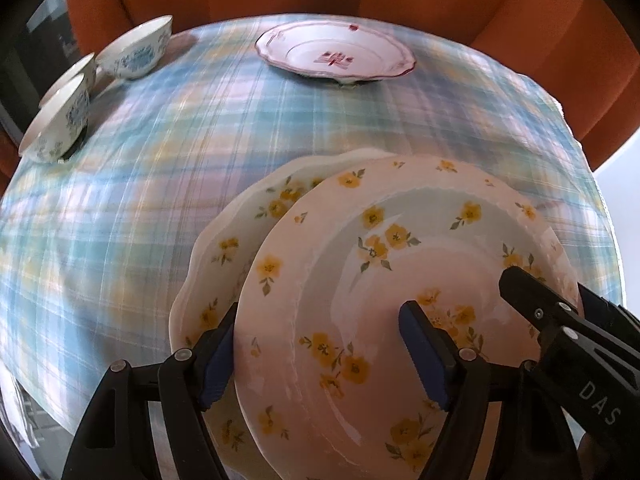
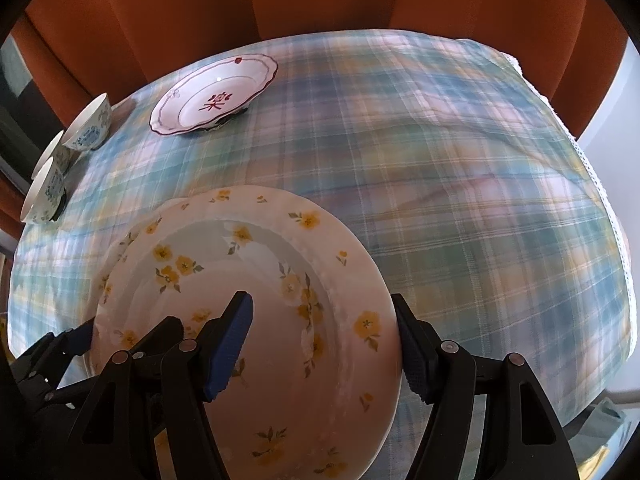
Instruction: Organize plates and bowls
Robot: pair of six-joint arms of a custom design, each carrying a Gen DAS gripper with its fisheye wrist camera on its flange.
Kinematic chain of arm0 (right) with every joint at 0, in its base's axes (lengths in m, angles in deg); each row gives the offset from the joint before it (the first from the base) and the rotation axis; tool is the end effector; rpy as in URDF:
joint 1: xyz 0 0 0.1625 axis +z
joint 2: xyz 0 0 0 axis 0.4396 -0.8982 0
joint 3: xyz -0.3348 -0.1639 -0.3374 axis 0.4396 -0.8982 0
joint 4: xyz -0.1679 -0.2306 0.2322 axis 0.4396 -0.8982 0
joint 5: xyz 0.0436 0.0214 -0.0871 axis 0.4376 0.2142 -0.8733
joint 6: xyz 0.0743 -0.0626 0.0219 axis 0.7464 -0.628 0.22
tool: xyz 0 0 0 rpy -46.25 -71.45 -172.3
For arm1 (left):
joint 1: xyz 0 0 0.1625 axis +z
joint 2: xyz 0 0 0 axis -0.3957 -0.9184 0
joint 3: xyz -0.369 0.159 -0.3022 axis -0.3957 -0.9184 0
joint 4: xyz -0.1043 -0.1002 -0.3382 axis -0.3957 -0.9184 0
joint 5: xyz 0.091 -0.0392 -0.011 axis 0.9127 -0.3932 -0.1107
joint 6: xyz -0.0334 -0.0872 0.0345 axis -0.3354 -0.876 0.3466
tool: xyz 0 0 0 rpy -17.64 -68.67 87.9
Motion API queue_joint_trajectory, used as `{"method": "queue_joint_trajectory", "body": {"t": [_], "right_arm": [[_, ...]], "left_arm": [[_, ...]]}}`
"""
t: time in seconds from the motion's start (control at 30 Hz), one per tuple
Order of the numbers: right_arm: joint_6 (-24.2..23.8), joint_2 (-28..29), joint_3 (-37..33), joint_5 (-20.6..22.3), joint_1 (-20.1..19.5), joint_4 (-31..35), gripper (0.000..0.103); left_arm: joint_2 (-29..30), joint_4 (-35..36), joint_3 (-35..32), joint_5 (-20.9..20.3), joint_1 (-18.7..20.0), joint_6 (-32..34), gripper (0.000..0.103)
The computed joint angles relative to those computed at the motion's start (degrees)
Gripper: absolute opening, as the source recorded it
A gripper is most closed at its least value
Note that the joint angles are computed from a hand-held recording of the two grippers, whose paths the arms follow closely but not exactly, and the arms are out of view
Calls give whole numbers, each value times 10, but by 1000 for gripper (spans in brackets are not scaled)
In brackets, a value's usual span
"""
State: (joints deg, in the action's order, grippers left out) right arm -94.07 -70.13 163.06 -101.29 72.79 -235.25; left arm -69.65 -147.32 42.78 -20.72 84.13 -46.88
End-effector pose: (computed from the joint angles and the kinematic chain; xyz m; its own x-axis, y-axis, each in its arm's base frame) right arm 0.1921 -0.7650 0.1019 -0.7382 -0.1506 0.6576 -0.3725 0.9037 -0.2112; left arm -0.1723 -0.7357 0.0933 -0.7507 -0.2173 -0.6239 0.0896 0.9021 -0.4221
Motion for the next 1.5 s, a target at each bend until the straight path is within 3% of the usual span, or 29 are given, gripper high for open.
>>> {"method": "queue_joint_trajectory", "body": {"t": [0.47,0.67,0.77,0.97,1.23,1.5], "right_arm": [[-17,3,15,-13,3,-20,67],[-17,-4,35,1,3,-53,67],[-30,-6,48,-1,6,-86,67],[-21,-7,62,-12,4,-108,50],[1,-3,69,-11,4,-96,50],[34,0,70,-25,8,-95,51]], "left_arm": [[7,15,8,58,-12,12,79],[-2,-22,32,84,-22,41,79],[-6,-40,42,87,-26,58,79],[-10,-59,56,91,-33,88,79],[-20,-46,65,97,-32,81,79],[-30,-82,77,80,-27,123,79]]}}
